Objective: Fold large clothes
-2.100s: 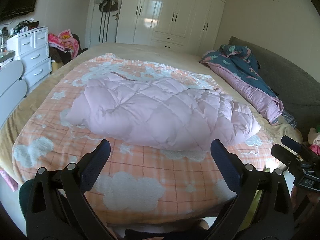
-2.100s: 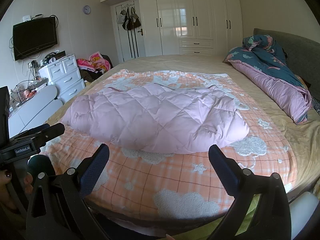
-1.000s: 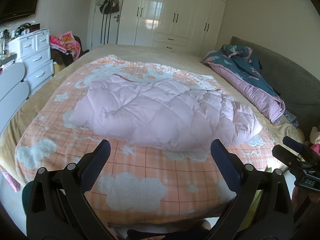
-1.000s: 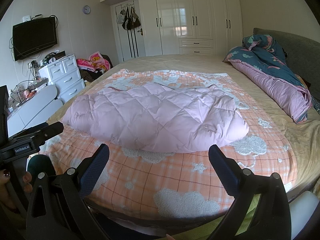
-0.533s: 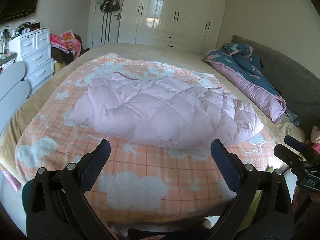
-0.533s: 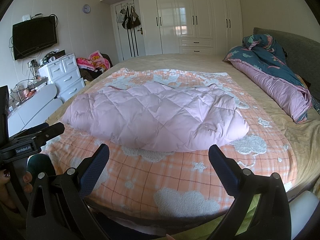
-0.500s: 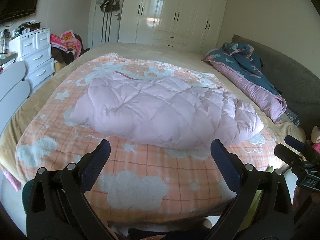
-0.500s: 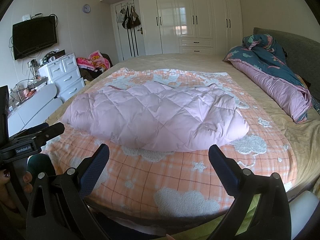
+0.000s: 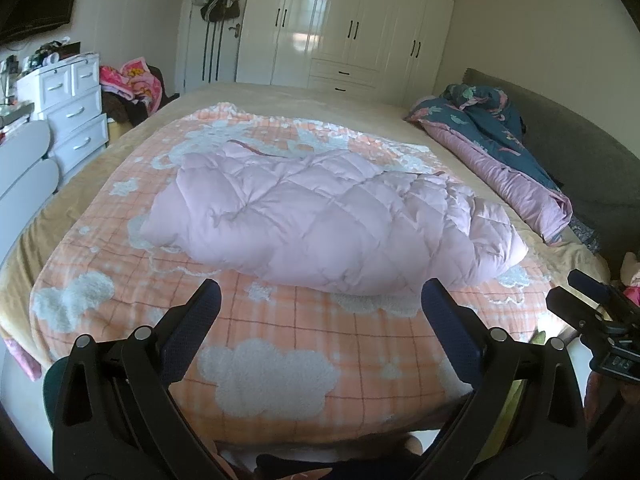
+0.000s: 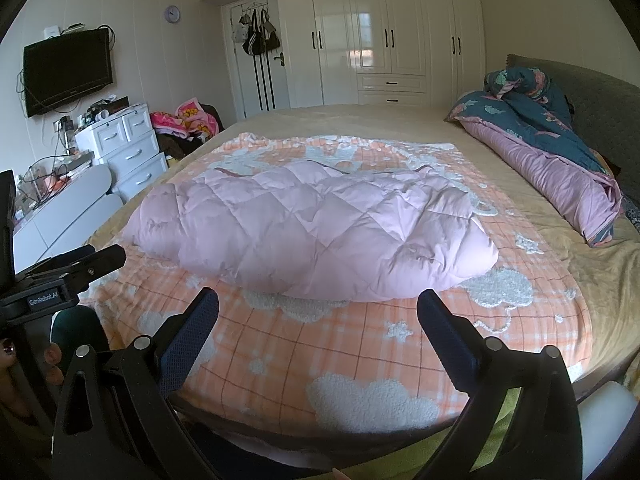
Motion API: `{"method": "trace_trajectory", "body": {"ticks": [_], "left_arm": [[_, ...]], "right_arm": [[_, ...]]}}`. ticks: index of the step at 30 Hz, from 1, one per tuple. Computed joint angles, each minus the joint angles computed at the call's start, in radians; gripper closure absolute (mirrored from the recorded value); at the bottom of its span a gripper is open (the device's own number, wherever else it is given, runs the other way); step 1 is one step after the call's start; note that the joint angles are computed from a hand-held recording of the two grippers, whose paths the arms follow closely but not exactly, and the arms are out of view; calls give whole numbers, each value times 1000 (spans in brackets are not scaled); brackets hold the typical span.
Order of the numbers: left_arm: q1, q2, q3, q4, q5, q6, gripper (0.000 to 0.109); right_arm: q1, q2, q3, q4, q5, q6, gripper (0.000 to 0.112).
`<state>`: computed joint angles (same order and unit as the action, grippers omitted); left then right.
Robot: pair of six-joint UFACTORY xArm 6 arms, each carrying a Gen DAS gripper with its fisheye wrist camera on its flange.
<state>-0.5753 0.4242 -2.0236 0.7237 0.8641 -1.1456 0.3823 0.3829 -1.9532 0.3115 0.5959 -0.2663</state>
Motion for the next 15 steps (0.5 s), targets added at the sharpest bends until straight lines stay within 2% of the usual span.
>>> {"method": "trace_trajectory", "body": {"ticks": [7,15], "left_arm": [[10,-30,45,-11,-37,-7,15],[14,-36,52,-46,22,14,15]], "right_arm": [[0,-9,18,-18,-3,12,13],[-26,5,-8,-40,10,56,13]]}}
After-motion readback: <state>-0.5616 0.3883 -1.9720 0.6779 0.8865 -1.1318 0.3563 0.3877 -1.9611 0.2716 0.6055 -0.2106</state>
